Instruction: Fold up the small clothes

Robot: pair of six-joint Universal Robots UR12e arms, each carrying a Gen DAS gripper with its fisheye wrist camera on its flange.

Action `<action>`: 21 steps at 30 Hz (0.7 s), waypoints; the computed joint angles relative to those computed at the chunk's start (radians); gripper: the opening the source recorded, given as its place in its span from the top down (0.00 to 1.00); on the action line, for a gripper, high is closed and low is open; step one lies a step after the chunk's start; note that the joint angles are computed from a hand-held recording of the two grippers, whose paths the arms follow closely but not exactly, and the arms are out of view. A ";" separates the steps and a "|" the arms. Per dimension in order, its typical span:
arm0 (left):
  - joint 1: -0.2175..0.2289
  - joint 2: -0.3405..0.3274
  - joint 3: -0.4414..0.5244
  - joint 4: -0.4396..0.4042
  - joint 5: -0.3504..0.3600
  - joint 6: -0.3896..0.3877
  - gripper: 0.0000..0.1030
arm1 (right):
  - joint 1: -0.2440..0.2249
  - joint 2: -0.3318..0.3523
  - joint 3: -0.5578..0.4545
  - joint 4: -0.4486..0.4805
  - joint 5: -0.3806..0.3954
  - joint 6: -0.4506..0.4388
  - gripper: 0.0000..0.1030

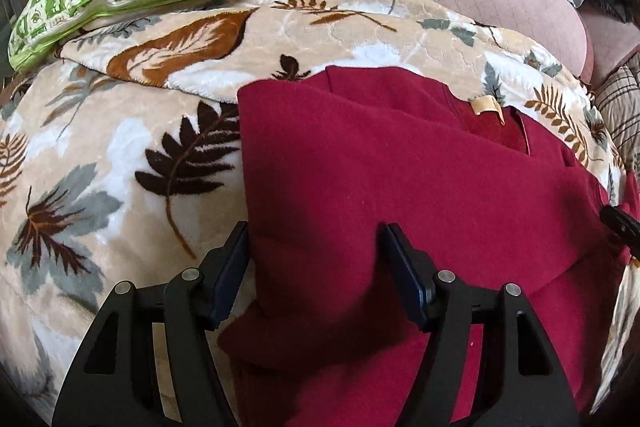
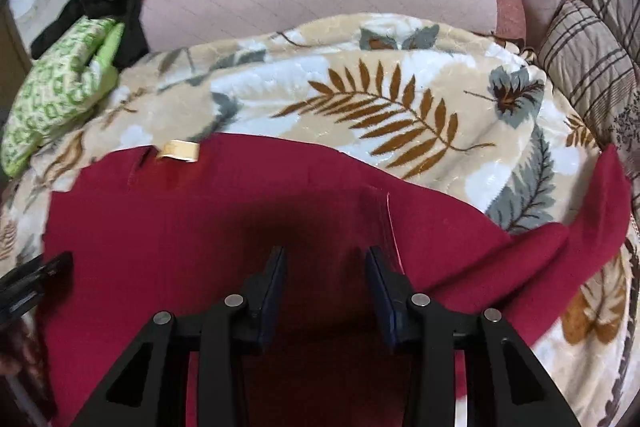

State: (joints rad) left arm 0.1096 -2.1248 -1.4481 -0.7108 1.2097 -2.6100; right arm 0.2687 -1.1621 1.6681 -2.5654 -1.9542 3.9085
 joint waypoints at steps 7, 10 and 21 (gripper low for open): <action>0.001 0.014 -0.012 0.000 0.006 -0.013 0.35 | 0.000 0.004 0.010 0.051 0.045 0.003 0.53; 0.003 0.031 -0.026 0.008 0.004 -0.007 0.35 | -0.003 -0.017 0.016 0.066 0.074 0.028 0.53; -0.002 0.074 -0.085 0.037 -0.018 0.015 0.35 | 0.016 -0.027 0.026 0.046 0.054 0.040 0.53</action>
